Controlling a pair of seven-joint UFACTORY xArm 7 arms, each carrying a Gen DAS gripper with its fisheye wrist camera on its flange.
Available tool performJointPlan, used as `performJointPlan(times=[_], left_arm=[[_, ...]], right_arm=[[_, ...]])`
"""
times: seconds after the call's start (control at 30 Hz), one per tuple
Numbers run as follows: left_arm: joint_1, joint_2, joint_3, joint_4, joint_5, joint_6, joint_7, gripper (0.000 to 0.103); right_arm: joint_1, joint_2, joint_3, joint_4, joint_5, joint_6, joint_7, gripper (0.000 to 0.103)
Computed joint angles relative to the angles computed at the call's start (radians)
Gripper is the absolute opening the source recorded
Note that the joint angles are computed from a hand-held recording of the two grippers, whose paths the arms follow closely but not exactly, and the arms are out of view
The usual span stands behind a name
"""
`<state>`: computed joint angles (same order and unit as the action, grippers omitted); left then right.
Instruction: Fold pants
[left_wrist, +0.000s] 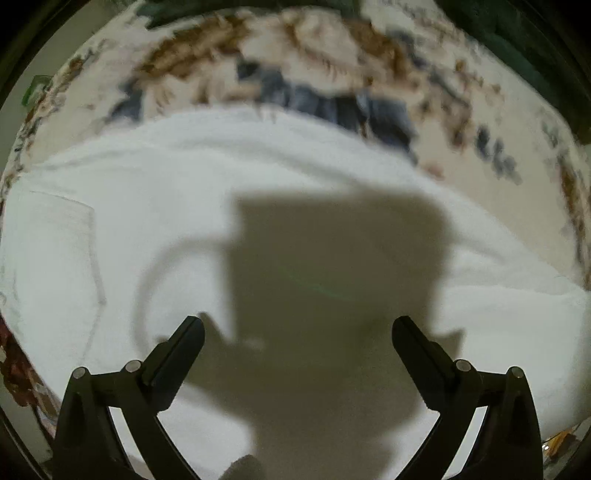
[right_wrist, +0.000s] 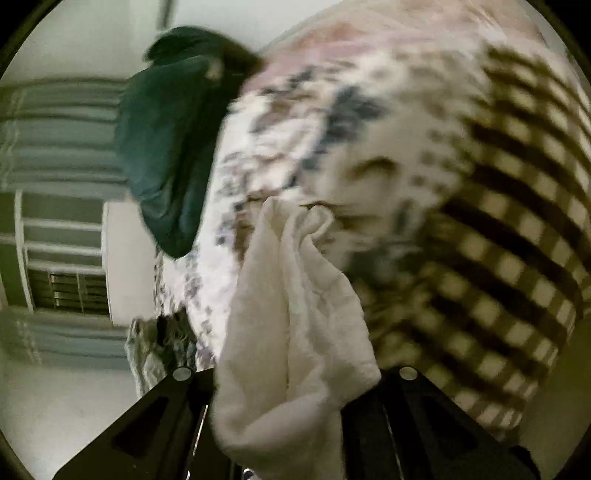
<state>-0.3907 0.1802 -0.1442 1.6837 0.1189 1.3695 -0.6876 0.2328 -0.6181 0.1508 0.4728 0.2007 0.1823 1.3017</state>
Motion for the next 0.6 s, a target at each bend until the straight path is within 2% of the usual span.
performJointPlan(times=[0.07, 0.2, 0.33, 0.4, 0.47, 0.6], left_arm=[[0.003, -0.034, 0.008, 0.012, 0.023, 0.013, -0.021, 0.103], [0.034, -0.147, 0.012, -0.023, 0.030, 0.015, -0.048, 0.103], [0.064, -0.238, -0.006, -0.065, 0.082, 0.042, -0.070, 0.103], [0.086, -0.284, -0.002, -0.125, 0.086, 0.032, -0.072, 0.103], [0.117, -0.336, 0.007, -0.183, 0.082, 0.043, -0.060, 0.103], [0.175, -0.424, 0.023, -0.290, 0.055, 0.069, -0.041, 0.103]], right_arm=[[-0.024, 0.055, 0.052, 0.140, -0.058, 0.085, -0.012, 0.007], [-0.052, 0.216, 0.173, 0.405, -0.192, 0.191, 0.006, 0.007], [-0.045, 0.461, 0.315, 0.678, -0.406, 0.273, 0.120, 0.007], [-0.002, 0.627, 0.364, 0.811, -0.529, 0.297, 0.186, 0.007], [0.089, 0.808, 0.378, 0.961, -0.636, 0.356, 0.219, 0.007], [0.274, 1.090, 0.357, 1.209, -0.687, 0.454, 0.171, 0.007]])
